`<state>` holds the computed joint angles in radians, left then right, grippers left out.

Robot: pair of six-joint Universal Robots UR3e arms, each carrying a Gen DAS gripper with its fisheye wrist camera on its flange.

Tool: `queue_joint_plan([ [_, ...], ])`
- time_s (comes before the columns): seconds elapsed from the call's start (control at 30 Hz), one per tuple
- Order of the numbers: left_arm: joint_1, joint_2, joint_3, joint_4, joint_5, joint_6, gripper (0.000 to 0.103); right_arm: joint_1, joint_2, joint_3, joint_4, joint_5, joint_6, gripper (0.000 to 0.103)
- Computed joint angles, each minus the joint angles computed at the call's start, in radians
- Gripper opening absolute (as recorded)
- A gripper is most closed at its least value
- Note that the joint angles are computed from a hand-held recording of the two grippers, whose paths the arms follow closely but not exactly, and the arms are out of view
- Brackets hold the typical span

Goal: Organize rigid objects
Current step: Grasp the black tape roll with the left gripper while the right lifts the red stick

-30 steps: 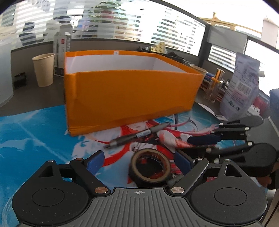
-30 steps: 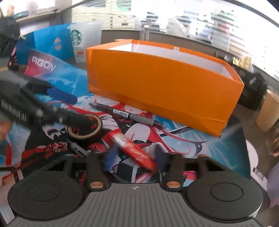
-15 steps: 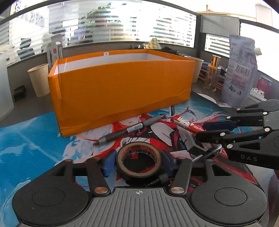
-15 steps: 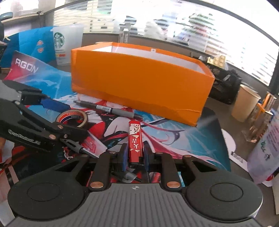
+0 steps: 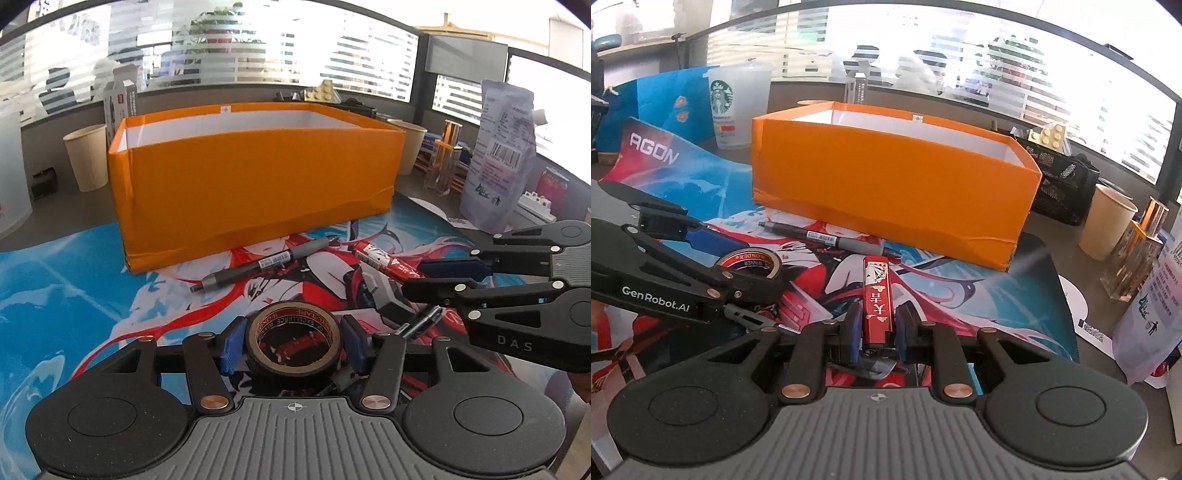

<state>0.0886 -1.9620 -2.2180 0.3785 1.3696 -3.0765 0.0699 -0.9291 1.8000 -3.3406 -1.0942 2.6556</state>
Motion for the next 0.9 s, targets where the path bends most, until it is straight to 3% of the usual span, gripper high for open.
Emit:
queue_joint_plan([
  [0.4, -0.009, 0.095, -0.101, 0.083, 0.018, -0.017, 0.053, 0.004, -0.079, 0.098, -0.066, 0.008, -0.013, 0.017],
  [0.9, 0.000, 0.224, -0.123, 0.078, 0.012, -0.003, 0.053, 0.000, -0.150, 0.115, -0.099, 0.035, 0.055, 0.017],
])
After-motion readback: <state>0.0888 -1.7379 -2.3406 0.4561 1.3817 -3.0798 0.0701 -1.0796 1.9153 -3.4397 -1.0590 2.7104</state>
